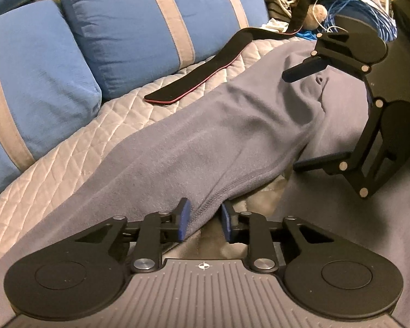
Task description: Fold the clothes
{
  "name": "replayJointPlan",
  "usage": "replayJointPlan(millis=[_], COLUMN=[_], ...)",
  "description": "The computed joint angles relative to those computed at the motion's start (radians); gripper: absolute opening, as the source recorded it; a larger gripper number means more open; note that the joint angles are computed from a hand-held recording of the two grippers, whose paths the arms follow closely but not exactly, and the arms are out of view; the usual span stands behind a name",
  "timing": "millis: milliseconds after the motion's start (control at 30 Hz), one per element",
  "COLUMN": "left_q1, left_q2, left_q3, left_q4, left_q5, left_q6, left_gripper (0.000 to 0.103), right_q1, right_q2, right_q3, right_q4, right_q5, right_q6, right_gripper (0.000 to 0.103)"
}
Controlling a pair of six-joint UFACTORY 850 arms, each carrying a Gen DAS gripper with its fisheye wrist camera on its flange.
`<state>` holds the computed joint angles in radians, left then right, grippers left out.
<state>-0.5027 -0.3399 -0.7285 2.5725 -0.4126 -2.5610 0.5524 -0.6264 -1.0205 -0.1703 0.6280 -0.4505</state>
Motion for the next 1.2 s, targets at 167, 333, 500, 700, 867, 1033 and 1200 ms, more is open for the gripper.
replayJointPlan(millis=[167,333,500,700,867,1033,1200], left_q1=[-0.01,-0.02,-0.021,-0.025,-0.029,-0.033,-0.046], left_q2=[0.002,-0.002,-0.005,-0.009,-0.012,-0.014,-0.002], left_q3=[0.004,-0.001,-0.002,-0.004,-0.005,-0.006,-0.004], left_q4=[-0.03,-0.074,-0.085,-0.098,-0.113,-0.131,-0.173], left_q5=[-0.028,-0.037,-0.04,-0.045,-0.05,-0.055,-0.069], left_q6=[0.027,0.08,0.095,0.114,0.135,0.156,0.216], left_gripper=[0.014,0.014,0.014,0.014,0.014,0.015,0.017], right_q1=[0.0,-0.002,-0.012,-0.025,-0.033,-0.03,-0.022], right_q2=[-0.003,-0.011,-0.012,-0.018,-0.026,-0.036,-0.037], right_q3=[0.0,-0.006,-0.013,-0.032,-0.047,-0.055,-0.04], right_q4=[-0.012,-0.033,-0.121,-0.242,-0.314,-0.297,-0.186], right_q5=[0.011,0.012,-0.01,-0.052,-0.077,-0.084,-0.057], right_q6=[0.016,0.041,0.129,0.265,0.337,0.312,0.18], right_gripper=[0.103,0.103,0.094,0.071,0.058,0.038,0.01])
